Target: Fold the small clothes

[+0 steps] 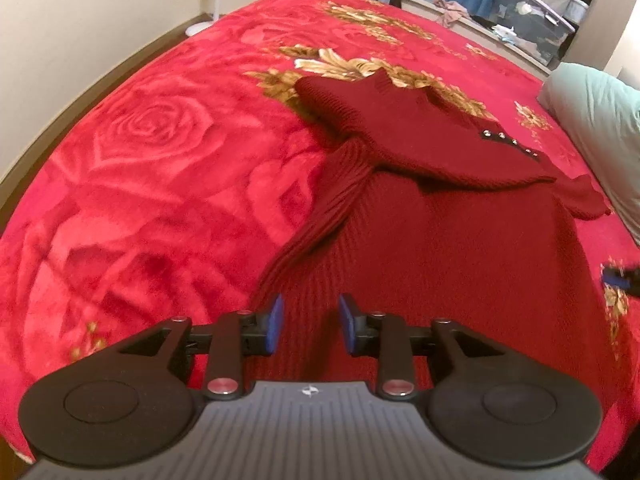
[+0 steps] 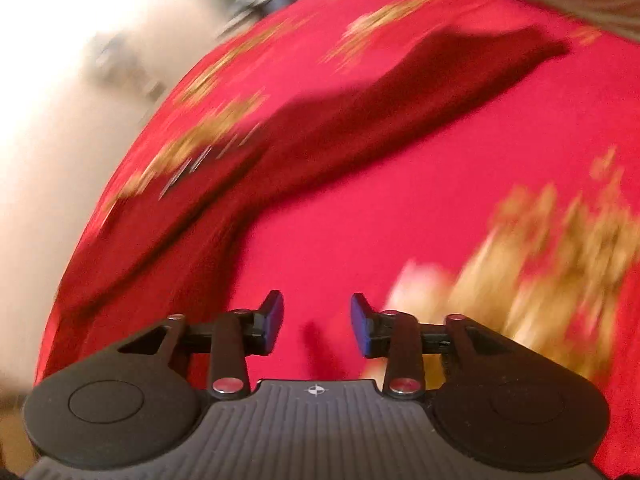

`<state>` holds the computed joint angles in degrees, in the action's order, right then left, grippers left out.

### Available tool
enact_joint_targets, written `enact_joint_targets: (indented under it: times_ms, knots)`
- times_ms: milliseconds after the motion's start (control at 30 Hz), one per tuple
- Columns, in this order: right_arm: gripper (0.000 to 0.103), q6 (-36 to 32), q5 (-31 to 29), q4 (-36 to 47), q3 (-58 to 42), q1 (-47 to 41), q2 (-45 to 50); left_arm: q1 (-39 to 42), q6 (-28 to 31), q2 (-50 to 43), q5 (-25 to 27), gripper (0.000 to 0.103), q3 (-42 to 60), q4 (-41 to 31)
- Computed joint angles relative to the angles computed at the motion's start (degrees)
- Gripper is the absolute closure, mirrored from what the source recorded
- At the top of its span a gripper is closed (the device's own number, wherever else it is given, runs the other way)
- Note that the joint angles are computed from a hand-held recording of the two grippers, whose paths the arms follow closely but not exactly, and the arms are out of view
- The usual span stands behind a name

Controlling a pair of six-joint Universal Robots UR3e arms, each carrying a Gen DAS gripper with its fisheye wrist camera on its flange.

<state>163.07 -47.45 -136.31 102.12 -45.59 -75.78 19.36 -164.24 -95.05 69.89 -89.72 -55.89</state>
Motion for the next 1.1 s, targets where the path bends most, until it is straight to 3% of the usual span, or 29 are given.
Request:
enact_joint_targets:
  times_ms: [167, 367, 500, 533, 600, 667, 733, 833, 933, 1000, 1100]
  knots:
    - [0.058, -9.5, -3.3, 5.8, 16.6, 0.4, -18.1, 4.5, 2.6, 5.7, -0.3, 0.065, -6.3, -2.2]
    - [0.058, -12.0, -6.1, 11.4, 22.8, -1.0, -29.8, 8.6, 5.4, 9.5, -1.9, 0.064, -11.1, -7.7]
    - [0.090, -11.4, -7.9, 10.8, 25.1, -0.8, -33.3, 7.4, 4.4, 10.8, 1.2, 0.064, -13.7, -7.7]
    - [0.095, -11.6, -7.1, 12.6, 24.7, -1.8, -33.7, 7.4, 4.2, 11.5, 1.4, 0.065, -14.2, -7.9]
    - [0.097, -12.3, -5.3, 17.5, 22.2, -4.5, -34.3, 7.5, 4.9, 13.4, 0.8, 0.086, -15.3, -8.5]
    - [0.098, -15.8, -0.8, 26.9, 18.0, -9.4, -36.7, 8.3, 6.2, 16.3, -1.2, 0.090, -16.3, -9.6]
    - [0.099, -24.2, 4.5, 43.0, 10.8, -16.2, -38.9, 9.6, 7.9, 21.0, -4.7, 0.090, -16.8, -12.7]
    - [0.099, -35.9, 6.7, 63.3, -2.2, -24.3, -39.6, 15.8, 13.2, 31.7, -16.4, 0.091, -17.0, -26.6]
    - [0.100, -45.5, 7.6, 79.2, -14.9, -32.8, -37.2, 20.0, 21.4, 40.3, -22.8, 0.091, -17.1, -41.5]
    - [0.100, -48.3, 7.3, 82.9, -19.3, -36.7, -35.7, 20.4, 22.8, 43.4, -22.5, 0.090, -19.5, -45.3]
    - [0.099, -40.7, -0.2, 67.8, -12.3, -32.5, -35.4, 16.9, 15.4, 41.9, -16.3, 0.088, -23.4, -40.2]
